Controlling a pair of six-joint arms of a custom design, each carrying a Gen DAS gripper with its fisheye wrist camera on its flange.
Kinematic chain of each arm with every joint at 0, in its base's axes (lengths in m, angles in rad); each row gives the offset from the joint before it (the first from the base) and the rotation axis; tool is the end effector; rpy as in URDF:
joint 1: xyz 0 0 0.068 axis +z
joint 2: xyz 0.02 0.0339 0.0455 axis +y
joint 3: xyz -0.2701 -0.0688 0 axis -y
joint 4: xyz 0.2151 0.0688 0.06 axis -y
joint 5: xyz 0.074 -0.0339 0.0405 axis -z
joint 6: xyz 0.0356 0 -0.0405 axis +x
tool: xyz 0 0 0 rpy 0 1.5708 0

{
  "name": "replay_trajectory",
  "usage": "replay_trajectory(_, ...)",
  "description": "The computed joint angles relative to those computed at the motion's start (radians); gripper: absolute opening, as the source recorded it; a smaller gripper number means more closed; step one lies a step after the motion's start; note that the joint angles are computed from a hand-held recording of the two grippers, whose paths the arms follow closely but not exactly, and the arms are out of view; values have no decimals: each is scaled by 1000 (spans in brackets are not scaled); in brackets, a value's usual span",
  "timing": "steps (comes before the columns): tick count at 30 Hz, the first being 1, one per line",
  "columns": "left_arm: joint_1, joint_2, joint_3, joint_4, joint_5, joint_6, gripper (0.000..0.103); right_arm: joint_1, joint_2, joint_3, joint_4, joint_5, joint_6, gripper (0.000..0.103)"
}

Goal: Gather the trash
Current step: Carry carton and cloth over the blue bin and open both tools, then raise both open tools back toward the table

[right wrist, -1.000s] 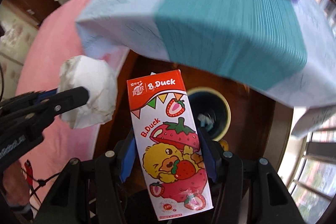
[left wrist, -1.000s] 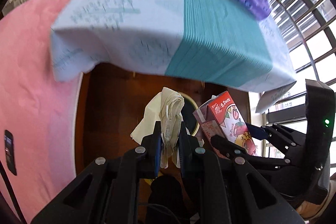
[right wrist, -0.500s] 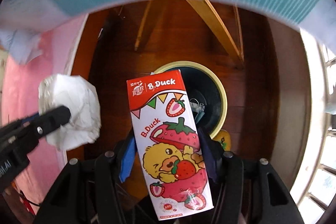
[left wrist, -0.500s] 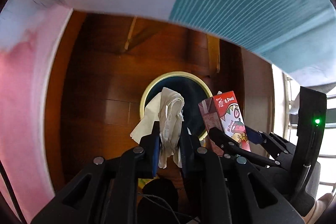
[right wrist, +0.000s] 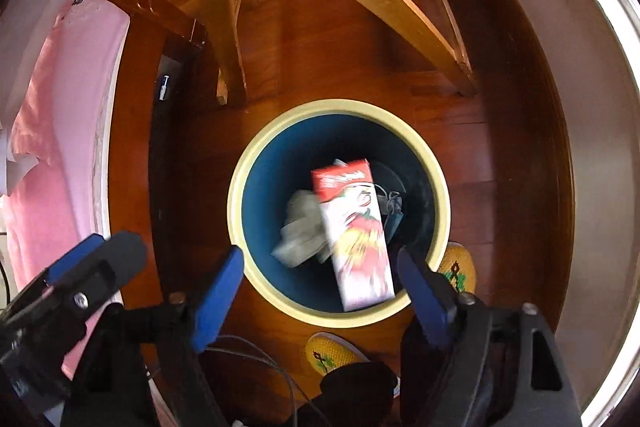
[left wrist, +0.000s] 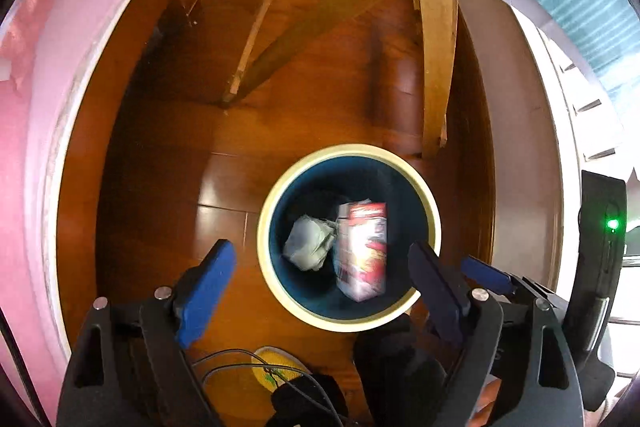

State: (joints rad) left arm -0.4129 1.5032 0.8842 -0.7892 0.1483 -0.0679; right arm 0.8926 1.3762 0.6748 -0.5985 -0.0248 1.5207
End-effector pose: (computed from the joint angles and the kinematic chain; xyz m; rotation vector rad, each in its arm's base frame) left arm 0.2080 -0.0969 0.1993 0.5340 2.9590 -0.2753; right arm 0.1249 0.1564 0.1799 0.9348 2.8949 0.4008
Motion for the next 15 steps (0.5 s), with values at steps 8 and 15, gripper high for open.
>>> replay_trajectory(8, 88, -128, 42, -118, 6, 42, 87, 11, 14, 94, -87, 6, -34, 81)
replay_trajectory(15, 172, -234, 173, -336, 41, 95, 87, 97, 18, 342, -372, 55, 2, 81)
